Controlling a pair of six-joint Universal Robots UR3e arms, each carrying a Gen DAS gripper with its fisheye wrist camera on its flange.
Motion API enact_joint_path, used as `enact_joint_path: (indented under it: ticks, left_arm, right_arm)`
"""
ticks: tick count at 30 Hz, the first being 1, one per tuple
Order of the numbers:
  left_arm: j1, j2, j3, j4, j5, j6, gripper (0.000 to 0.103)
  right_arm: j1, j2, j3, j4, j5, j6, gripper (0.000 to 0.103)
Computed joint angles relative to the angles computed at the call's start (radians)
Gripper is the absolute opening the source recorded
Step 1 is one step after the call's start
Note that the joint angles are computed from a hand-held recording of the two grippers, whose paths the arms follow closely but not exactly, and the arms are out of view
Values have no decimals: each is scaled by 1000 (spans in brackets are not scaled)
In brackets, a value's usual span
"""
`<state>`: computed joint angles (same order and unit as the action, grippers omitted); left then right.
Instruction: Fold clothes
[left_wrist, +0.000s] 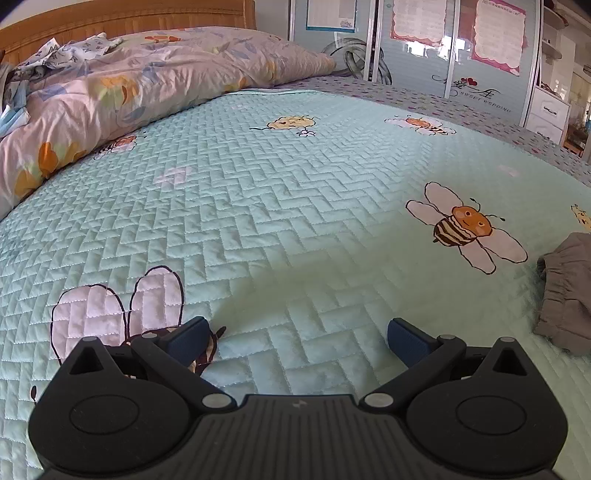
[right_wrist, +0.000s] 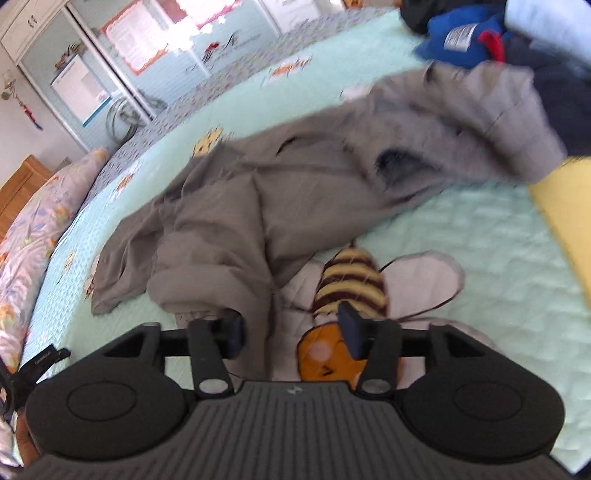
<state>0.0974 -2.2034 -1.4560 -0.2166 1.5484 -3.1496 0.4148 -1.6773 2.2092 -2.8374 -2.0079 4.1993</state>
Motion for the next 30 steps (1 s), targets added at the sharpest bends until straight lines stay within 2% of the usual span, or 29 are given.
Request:
enact_joint_path:
  ticks: [2,4,5,7,9,13,15,18,20,21,22,23,24,25,27,28,30]
  left_arm:
    - [4,12,-20,24,-16,0,103]
    - [9,30,-54,70,-42,3,103]
    - [9,37,-73,102,-54,9,102]
    - [9,50,-107,159,-77,22,103]
    - [7,54,-123,189,-99,34,102]
    - [-5,47,-120,192,-109,58,102]
    - [-11,41,-114,189,-97,68,102]
    - [-9,34,-101,172,-100,70,102]
    - [-7,30,-90,155,-105,66,103]
    - [-7,27,-84,146,-106,64,102]
    - [-7,24,-79,139,-106,64,102]
    - [-6,24,-78,136,-107,65,103]
    - [-7,22,-76,133,-104,67,103]
    - [-9,21,-74,132,-99,69,103]
    - [-13,20,-73,129,-86,71,103]
    - [-13,21,-73,130,-80,71,103]
    - [-12,25,-78,133,-72,68,103]
  right_arm:
    - [89,72,-87,34,-170,-81,55]
    - [186,201,-239,41,-329,-273,60]
    - [224,278,-321,15,-375,-401,63]
    - [276,425,-490,-4,-414,-616,81]
    - [301,552,-658,19,-407,-812,92]
    - [283,796,-956,151,-357,-1122,92]
    - [272,913,-1097,209,-385,-1187,92]
    - [238,988,-1204,303,-404,-1166,89]
    - [195,959,-1151,309,-376,-1134,78]
    - [174,924,-1094,285,-335,-1109,64]
    - [167,897,-1042,246,-315,-1081,47]
    - [161,872,-992,208,-295,-1053,38]
    - [155,848,-944,170,-276,-1025,23]
    - [136,815,-876,102,-243,-994,16]
    - [94,753,-749,-29,-173,-927,12]
    - [61,706,-680,-105,-106,-841,7]
    - [-27,600,-505,-320,70,-621,6]
